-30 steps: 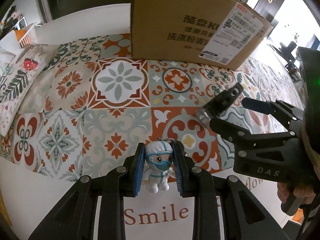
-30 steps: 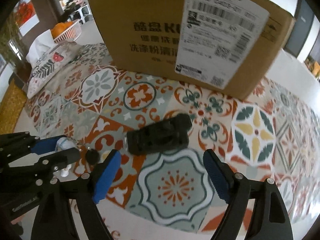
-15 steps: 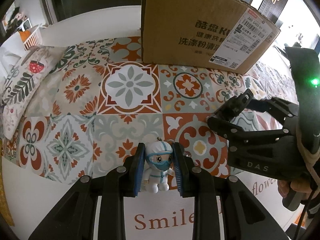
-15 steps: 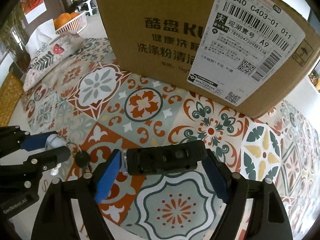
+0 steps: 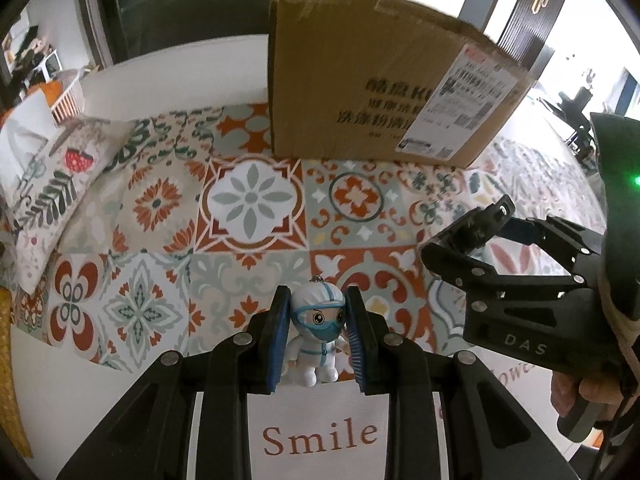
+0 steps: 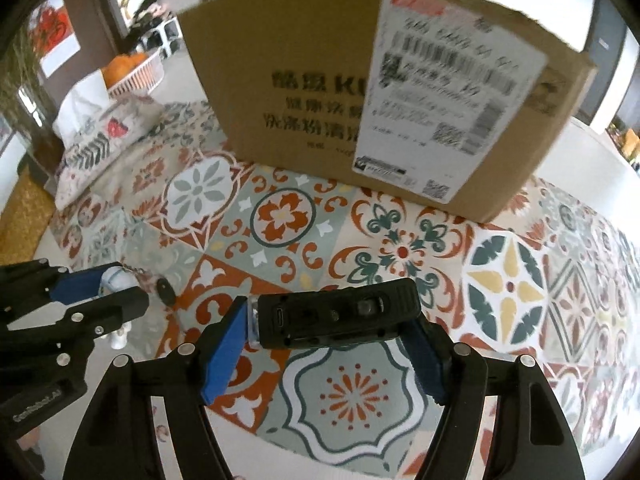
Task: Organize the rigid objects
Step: 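Grasp the black rectangular clip holder with the right tool, then carry the figurine and black holder over the box and lower them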
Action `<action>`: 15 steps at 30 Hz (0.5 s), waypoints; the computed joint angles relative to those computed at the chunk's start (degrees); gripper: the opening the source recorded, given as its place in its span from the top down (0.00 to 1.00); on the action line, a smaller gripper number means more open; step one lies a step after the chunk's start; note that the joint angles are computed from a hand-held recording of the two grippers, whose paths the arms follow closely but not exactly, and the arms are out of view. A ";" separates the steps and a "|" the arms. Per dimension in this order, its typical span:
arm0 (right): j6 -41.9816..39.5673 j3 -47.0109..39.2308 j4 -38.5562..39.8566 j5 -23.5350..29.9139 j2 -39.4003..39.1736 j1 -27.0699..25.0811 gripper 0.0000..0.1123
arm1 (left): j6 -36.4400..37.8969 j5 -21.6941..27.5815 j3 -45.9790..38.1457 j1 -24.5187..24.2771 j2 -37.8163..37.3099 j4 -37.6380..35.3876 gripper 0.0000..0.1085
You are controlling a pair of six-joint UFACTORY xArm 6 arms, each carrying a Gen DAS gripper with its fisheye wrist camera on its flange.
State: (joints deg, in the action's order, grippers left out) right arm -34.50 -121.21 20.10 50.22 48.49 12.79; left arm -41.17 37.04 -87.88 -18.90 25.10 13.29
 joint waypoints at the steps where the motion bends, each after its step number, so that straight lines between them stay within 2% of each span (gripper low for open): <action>1: 0.22 0.21 0.38 -0.13 -0.41 -0.14 0.35 | 0.03 -0.16 -0.17 -0.01 -0.21 0.33 0.75; 15: 1.18 6.99 3.21 -5.31 -9.07 -1.51 0.35 | -0.06 -1.63 -3.92 -0.92 -2.09 4.99 0.75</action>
